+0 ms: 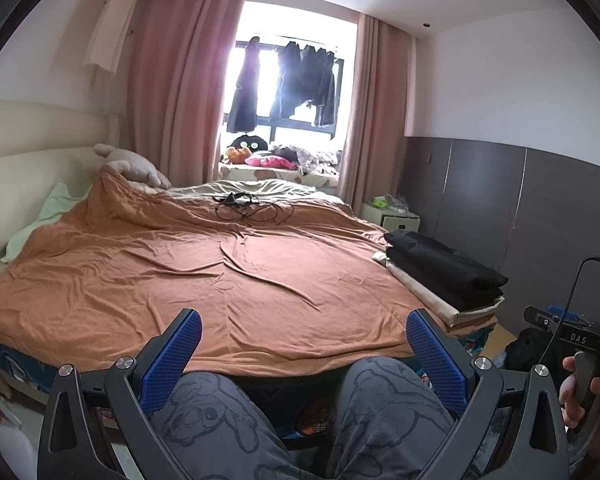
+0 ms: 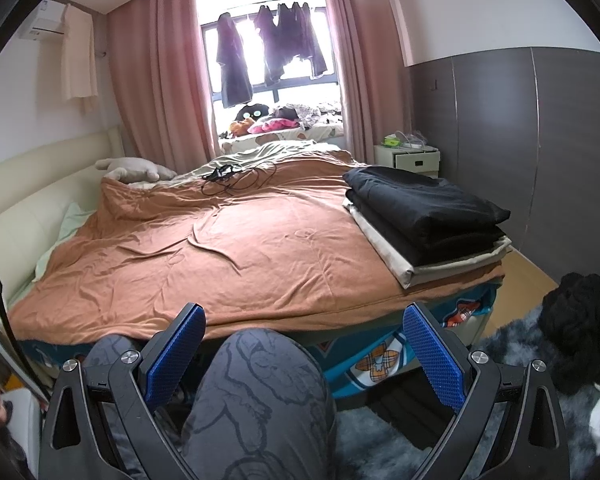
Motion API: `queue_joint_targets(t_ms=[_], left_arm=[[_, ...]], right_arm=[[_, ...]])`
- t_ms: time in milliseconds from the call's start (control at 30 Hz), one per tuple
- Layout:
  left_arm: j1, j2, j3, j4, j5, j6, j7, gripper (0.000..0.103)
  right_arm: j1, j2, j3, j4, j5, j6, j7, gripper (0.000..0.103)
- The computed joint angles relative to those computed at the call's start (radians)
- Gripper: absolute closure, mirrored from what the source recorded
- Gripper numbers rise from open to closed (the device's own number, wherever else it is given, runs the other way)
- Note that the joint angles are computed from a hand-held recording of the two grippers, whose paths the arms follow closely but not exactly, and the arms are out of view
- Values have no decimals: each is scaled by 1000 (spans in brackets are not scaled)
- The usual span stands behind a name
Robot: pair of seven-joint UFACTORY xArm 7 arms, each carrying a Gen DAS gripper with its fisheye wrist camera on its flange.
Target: Fold large clothes
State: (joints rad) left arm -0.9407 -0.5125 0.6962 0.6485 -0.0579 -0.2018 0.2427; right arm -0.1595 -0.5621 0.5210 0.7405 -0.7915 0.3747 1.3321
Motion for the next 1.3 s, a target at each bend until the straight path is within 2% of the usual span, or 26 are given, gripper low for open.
queue_joint_targets(t_ms=[800, 1300], left_arm=[[19, -3, -16, -12, 14, -6, -11, 1], [-5, -7, -3, -18, 19, -17, -22, 1]], right_arm=[[6, 3, -6, -2, -7, 3, 5, 3], [9, 10, -10, -9, -10, -1, 15, 3]])
